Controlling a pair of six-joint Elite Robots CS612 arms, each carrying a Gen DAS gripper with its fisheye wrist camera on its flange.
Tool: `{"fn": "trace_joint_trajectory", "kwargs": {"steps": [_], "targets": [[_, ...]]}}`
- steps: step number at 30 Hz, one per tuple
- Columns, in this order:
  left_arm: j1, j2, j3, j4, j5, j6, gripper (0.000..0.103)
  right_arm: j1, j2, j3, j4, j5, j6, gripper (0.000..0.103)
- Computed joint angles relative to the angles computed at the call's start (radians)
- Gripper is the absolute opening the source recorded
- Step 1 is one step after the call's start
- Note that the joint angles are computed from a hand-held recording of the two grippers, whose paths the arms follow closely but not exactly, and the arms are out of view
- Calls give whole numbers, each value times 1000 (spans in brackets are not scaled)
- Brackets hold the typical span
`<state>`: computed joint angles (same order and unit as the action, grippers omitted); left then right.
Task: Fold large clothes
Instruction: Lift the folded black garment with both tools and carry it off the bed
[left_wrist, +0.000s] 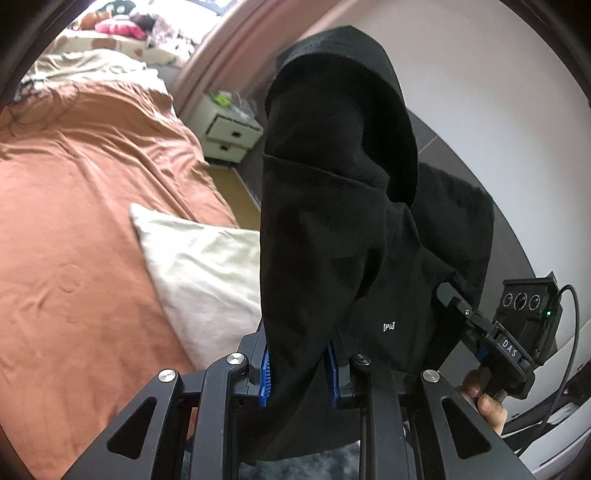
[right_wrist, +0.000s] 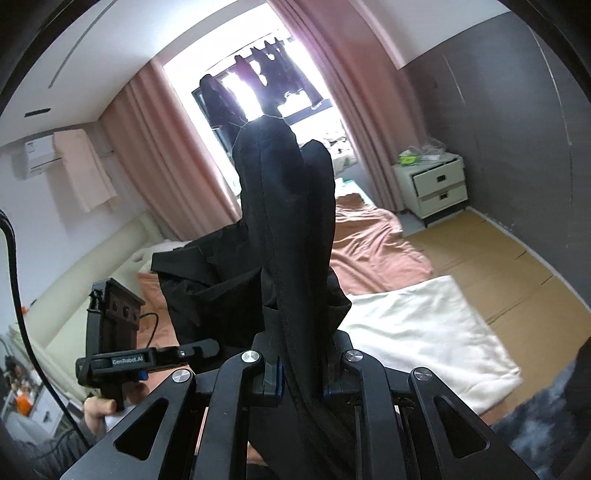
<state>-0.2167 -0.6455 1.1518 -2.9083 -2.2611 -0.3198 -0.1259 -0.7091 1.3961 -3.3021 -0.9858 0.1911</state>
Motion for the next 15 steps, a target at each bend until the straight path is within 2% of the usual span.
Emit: {"fn": "trace_joint_trajectory", "kwargs": {"steps": [7,15], "targets": [[-13,68,-117,118,-37,8,24,-9,41,-75,65,-33,9,15],[-7,157,-255,247,-25,5,24,-4,147,-243,189,-44,30,15]]}}
